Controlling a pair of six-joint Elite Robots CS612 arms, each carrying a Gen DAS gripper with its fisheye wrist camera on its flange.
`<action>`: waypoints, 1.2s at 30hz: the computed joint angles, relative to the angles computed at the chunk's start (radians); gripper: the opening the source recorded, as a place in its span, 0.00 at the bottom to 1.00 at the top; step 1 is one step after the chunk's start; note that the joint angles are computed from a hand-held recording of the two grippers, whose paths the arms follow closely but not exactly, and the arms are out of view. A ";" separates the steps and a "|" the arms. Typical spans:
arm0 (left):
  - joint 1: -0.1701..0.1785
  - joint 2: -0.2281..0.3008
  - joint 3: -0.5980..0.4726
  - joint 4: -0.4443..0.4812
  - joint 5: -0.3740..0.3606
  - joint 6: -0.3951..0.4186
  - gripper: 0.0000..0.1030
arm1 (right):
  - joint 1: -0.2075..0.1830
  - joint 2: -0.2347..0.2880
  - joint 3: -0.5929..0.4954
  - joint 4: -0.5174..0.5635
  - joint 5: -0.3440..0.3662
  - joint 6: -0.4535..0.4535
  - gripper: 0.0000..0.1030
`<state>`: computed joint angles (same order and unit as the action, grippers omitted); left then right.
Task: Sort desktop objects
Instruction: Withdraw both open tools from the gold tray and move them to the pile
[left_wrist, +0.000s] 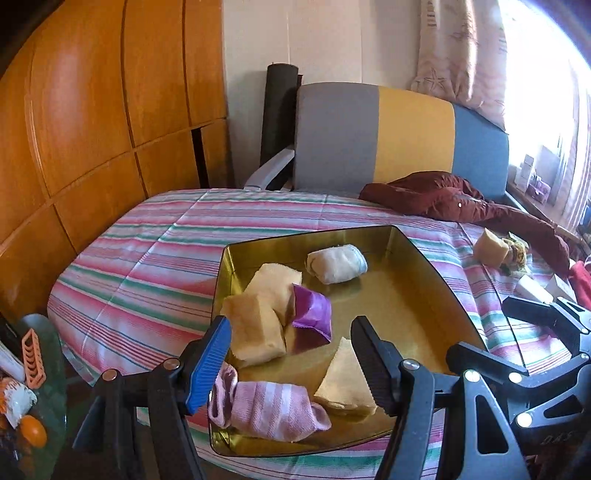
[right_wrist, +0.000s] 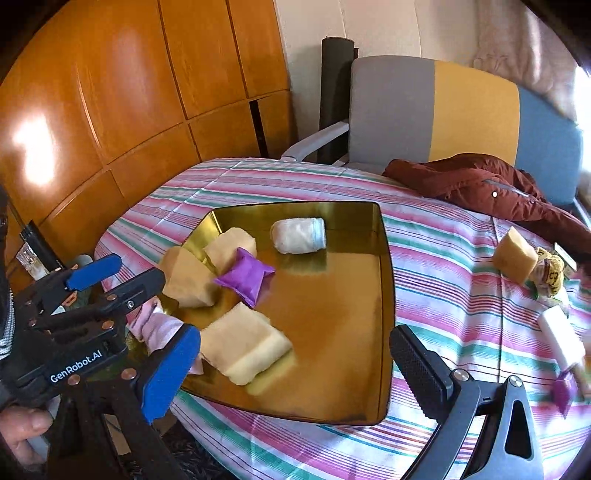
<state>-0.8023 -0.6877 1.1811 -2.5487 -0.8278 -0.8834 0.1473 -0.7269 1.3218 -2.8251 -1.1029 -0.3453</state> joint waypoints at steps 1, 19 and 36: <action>-0.001 0.002 -0.004 0.001 0.002 0.005 0.66 | -0.001 0.000 0.001 -0.002 -0.001 0.002 1.00; -0.024 0.030 -0.061 0.009 0.065 0.143 0.66 | -0.026 -0.002 0.015 -0.040 -0.019 0.059 1.00; -0.028 0.086 -0.158 0.004 -0.015 0.272 0.66 | -0.079 0.006 0.010 -0.039 -0.093 0.147 1.00</action>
